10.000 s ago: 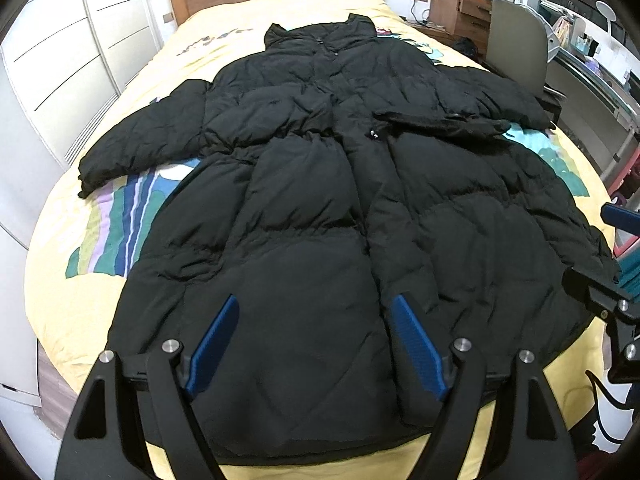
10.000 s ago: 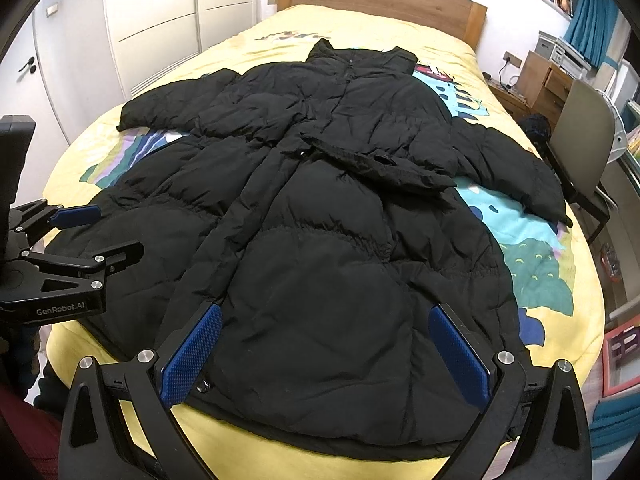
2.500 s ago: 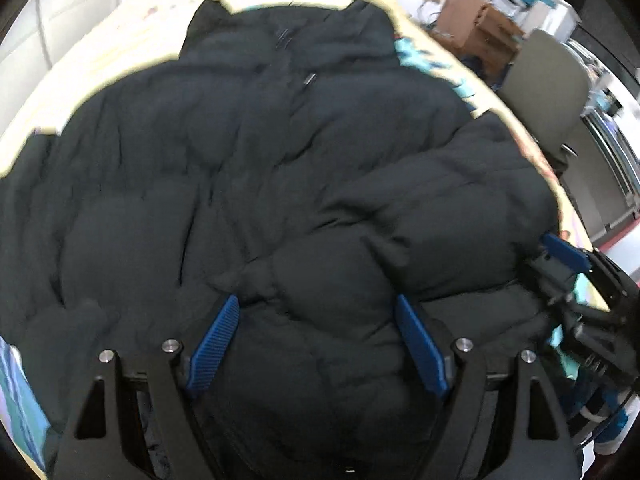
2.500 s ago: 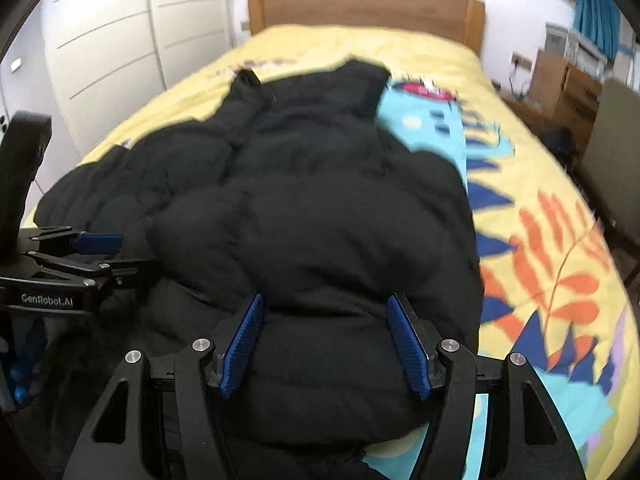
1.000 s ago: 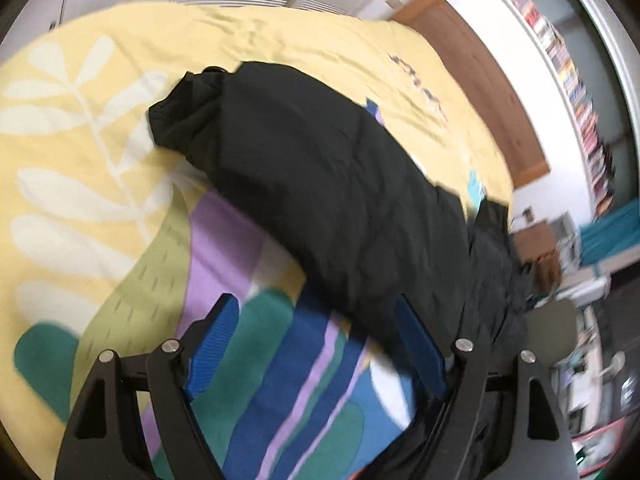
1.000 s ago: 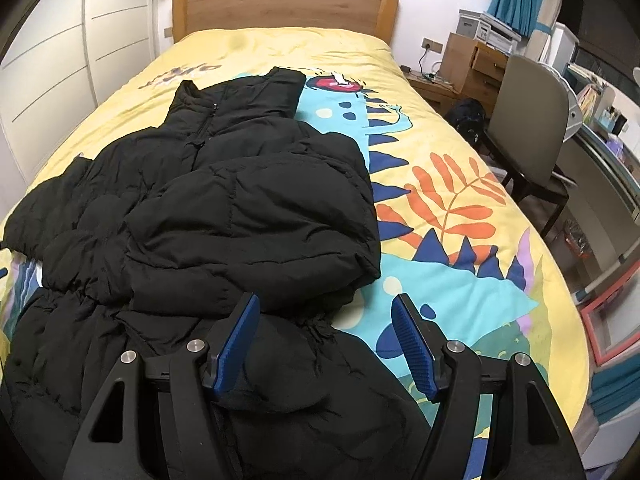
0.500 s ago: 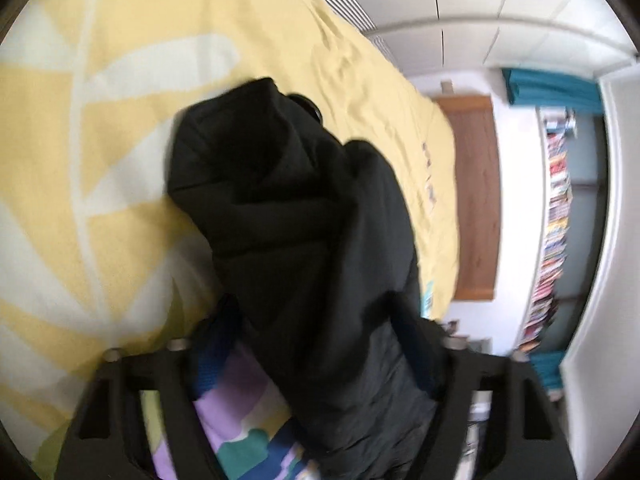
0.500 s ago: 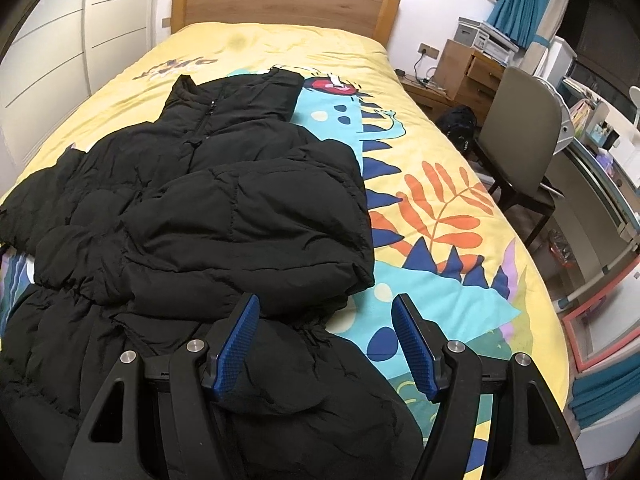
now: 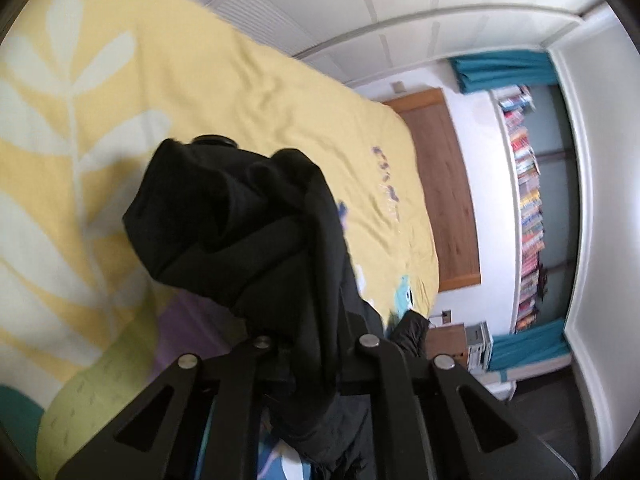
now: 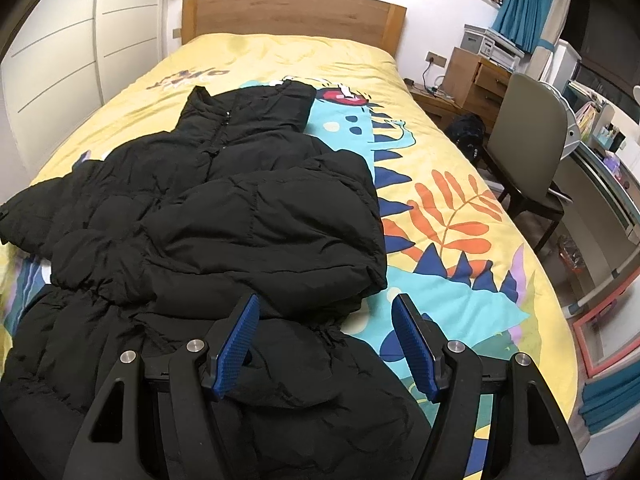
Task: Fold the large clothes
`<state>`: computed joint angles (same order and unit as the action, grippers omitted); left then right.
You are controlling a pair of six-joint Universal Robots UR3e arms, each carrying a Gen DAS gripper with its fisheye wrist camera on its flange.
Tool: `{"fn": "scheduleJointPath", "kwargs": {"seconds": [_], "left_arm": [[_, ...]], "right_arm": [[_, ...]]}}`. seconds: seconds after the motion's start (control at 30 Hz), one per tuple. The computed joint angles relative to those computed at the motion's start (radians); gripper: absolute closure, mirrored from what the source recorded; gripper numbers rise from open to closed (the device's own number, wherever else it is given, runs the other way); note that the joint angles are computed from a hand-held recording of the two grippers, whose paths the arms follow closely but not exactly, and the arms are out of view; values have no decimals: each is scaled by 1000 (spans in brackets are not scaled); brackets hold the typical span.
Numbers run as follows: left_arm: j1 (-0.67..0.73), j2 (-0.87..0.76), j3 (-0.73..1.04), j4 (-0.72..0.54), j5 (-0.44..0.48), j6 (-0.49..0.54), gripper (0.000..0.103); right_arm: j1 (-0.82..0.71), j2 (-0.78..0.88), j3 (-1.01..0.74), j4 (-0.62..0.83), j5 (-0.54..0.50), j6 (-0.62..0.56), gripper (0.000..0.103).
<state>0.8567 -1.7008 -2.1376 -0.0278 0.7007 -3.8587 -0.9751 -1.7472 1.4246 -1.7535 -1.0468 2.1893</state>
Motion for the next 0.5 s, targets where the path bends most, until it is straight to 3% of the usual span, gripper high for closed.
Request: {"fn": "scheduleJointPath", "kwargs": {"seconds": [0.3,0.4,0.5], "left_arm": [[-56,433,4,-374,2,258,94],[-131,532,49,-495,57,322,94],[-295,558,144,-584,201,390,94]], "right_arm": [[-106,-49,-14,129,102,-91,35],[-136,-69,-13,171,130,-132,35],[-173,-86,-20,229,162,-182,35]]}}
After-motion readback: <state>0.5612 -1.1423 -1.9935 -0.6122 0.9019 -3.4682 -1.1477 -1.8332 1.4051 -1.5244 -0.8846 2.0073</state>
